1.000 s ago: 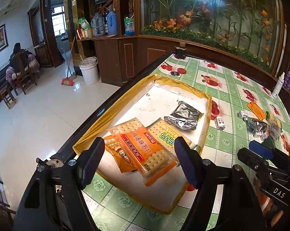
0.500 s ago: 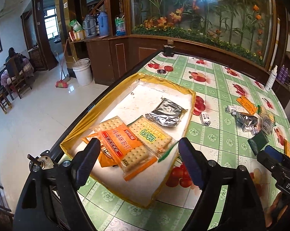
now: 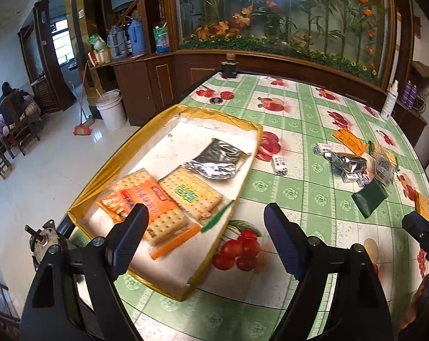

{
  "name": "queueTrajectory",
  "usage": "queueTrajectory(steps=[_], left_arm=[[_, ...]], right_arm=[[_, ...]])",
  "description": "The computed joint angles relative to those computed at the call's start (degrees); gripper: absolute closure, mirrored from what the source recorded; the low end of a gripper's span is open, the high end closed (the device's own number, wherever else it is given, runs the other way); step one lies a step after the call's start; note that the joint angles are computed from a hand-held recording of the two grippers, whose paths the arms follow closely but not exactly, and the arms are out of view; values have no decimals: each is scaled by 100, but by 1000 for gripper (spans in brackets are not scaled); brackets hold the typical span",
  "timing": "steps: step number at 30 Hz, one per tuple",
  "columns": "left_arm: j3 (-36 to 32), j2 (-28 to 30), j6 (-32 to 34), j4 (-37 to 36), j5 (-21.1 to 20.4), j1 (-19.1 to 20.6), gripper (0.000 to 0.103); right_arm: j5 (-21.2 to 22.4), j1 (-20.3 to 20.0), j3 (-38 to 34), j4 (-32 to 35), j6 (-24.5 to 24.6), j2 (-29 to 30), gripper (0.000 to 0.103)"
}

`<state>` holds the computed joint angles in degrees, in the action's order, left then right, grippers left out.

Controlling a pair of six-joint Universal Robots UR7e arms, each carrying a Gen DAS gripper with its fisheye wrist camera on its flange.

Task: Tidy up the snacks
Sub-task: 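Move both tools back toward the remaining snacks on the table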

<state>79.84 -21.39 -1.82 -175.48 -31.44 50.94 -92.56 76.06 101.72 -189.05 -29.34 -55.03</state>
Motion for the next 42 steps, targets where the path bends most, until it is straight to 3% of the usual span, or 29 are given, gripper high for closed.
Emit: queueTrajectory(steps=[8, 18, 21, 30, 35, 42], left_arm=[[-324, 352, 246, 330, -283, -140, 19], [-985, 724, 510, 1294, -1480, -180, 19], [-1287, 915, 667, 1471, -1643, -209, 20], [-2467, 1599, 876, 2341, -1879, -200, 20], [-3440, 2097, 1119, 3021, -2081, -134, 20], [-4748, 2786, 1311, 3922, -2173, -62, 20]], right_arm=[[-96, -313, 238, -189, 65, -331, 21], [-52, -630, 282, -95, -86, -597, 21], [96, -744, 246, 30, -208, -686, 21], [-11, -954, -379, 334, -165, -652, 20], [-361, -942, -924, 640, -197, -440, 19], [-371, -928, -1210, 768, -83, -282, 18]])
